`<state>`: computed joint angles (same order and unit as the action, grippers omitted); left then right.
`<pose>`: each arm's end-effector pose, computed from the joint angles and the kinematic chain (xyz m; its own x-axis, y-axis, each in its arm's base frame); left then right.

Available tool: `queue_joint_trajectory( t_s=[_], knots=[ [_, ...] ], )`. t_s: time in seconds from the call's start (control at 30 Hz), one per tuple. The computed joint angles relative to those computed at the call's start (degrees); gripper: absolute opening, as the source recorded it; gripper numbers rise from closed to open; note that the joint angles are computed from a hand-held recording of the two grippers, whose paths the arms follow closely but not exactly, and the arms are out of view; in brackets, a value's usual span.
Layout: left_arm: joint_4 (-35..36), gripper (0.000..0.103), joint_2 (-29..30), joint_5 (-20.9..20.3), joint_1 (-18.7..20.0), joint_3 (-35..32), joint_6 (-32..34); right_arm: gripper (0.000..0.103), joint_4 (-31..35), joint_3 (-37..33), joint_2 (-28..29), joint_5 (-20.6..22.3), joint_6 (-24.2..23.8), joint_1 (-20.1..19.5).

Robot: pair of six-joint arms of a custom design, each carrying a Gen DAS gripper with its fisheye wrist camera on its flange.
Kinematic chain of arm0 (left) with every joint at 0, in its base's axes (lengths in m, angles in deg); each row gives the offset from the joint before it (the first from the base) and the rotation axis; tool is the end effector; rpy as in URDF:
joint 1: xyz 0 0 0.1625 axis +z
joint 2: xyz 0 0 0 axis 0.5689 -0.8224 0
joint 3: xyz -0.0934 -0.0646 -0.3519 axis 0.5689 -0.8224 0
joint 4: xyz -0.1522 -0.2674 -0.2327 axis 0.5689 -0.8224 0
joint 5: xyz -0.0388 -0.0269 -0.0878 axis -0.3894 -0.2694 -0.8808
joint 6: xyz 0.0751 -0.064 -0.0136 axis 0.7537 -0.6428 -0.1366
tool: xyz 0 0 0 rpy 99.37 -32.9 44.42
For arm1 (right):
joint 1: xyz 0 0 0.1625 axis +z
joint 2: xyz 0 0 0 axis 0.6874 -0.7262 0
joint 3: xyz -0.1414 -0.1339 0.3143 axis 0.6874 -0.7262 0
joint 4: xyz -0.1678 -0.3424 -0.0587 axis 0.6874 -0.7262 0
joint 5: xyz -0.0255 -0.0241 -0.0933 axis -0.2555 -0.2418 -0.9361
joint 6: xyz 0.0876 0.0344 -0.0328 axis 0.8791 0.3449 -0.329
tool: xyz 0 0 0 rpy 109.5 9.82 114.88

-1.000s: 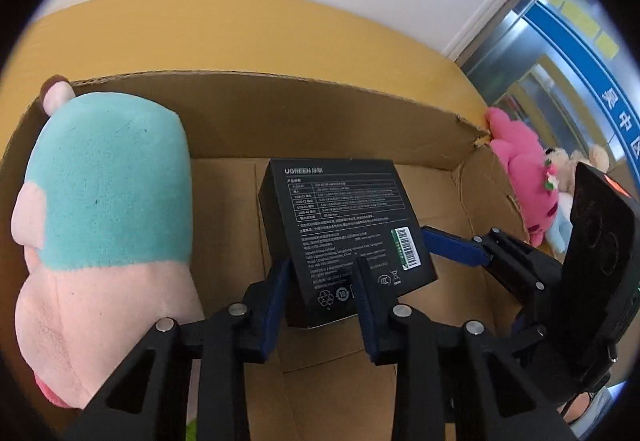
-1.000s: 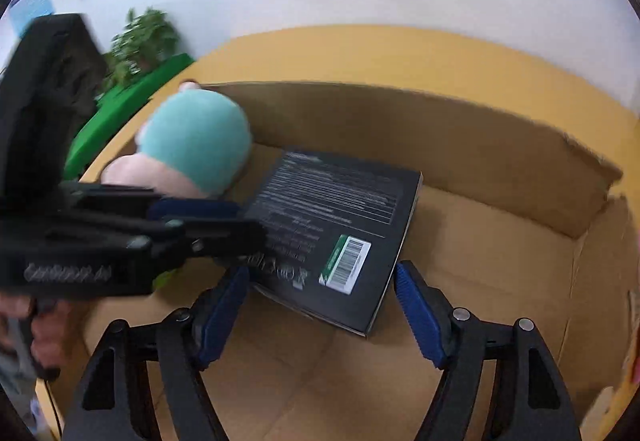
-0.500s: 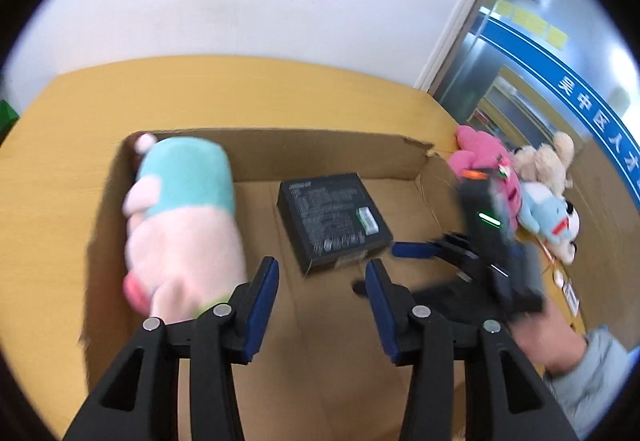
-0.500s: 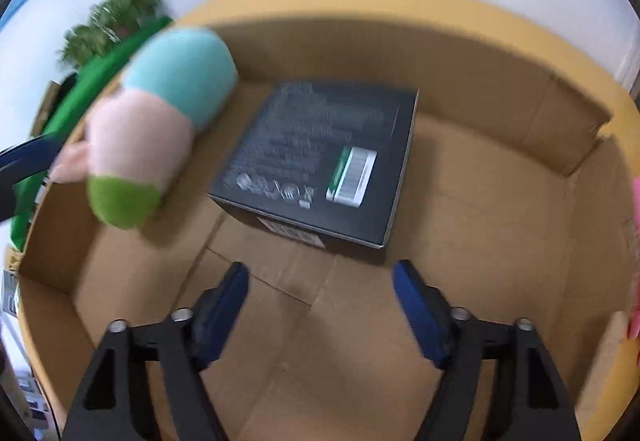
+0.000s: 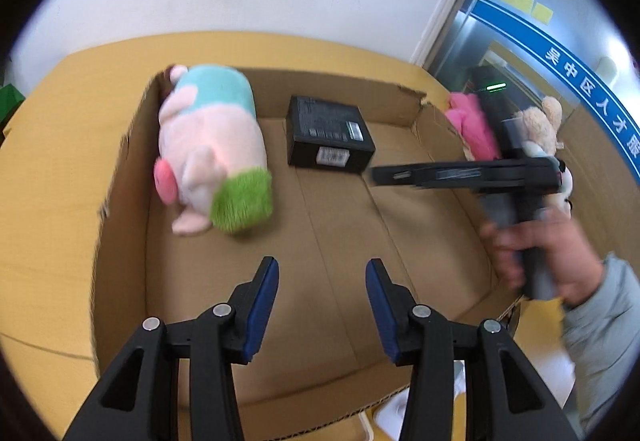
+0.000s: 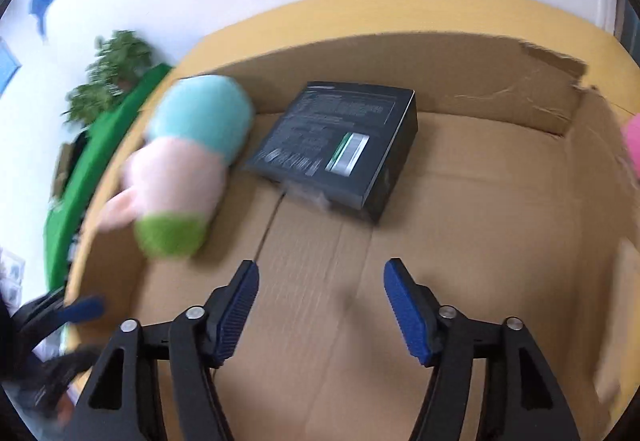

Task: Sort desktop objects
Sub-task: 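Open both grippers to release the black box beside the plush pig, then move both grippers to the white phone stand on the table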

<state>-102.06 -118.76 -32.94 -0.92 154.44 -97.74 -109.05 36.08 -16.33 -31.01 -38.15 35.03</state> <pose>-0.2633 -0.4138 0.0129 -0.8736 0.1464 -0.4641 0.3767 0.8071 -0.4546 0.0047 -0.5541 0.2847 -0.8420 -0.4106 0.3499 -0.4822 0.8637 -0.1467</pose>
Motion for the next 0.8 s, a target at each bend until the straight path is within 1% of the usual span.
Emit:
queue_joint_trajectory(
  t_s=[0.07,0.1,0.13,0.17,0.23,0.3,0.37,0.4,0.43,0.57,0.67,0.73,0.77,0.8],
  knots=[
    [-1.4,0.045,0.1,-1.0,-0.3,1.5,-0.6,0.072,2.1,3.3,-6.4,1.7,-2.9,-0.9],
    [-1.8,0.045,0.1,-1.4,-0.4,2.1,-0.9,0.077,2.6,6.2,-11.3,2.8,-5.2,-1.8],
    [-1.9,0.045,0.1,-1.6,-0.4,2.7,-1.6,0.082,3.3,7.6,-14.2,3.8,-6.8,-2.4],
    [-1.9,0.045,0.0,-1.8,-0.3,3.2,-2.5,0.084,3.3,10.3,-18.4,4.7,-8.5,-3.6],
    [-2.3,0.045,-0.1,-2.3,0.0,4.2,-4.7,0.085,3.2,13.4,-22.8,4.0,-10.0,-5.5],
    [-2.6,0.045,0.1,-1.3,-0.9,5.0,-4.7,0.085,5.6,14.6,-26.8,2.9,-12.7,-8.9],
    [-0.2,0.045,0.2,-0.3,-1.8,4.8,-6.0,0.084,5.3,16.5,-27.7,1.8,-13.8,-10.6],
    [1.0,0.045,0.1,-0.2,-2.0,4.7,-6.8,0.084,6.2,17.3,-29.2,2.9,-14.5,-12.5],
    [1.7,0.045,0.1,0.0,-2.3,4.7,-7.3,0.084,5.7,18.1,-30.1,4.2,-14.7,-13.4],
    [6.0,0.045,-0.4,1.3,-3.7,5.0,-9.4,0.083,3.5,21.1,-32.9,4.6,-16.6,-14.1],
    [6.0,0.045,-1.2,2.4,-4.9,6.2,-10.4,0.082,2.6,21.8,-34.0,5.7,-17.0,-14.6],
    [5.6,0.045,-2.5,4.1,-7.0,8.0,-12.7,0.083,3.8,22.1,-36.8,9.3,-18.1,-15.9],
    [5.6,0.045,-3.1,5.2,-8.3,8.9,-13.6,0.083,4.6,22.6,-39.1,12.2,-19.3,-16.8],
    [6.0,0.045,-3.8,6.6,-9.9,9.9,-14.5,0.083,5.2,23.0,-40.7,14.1,-20.4,-17.3]
  ],
)
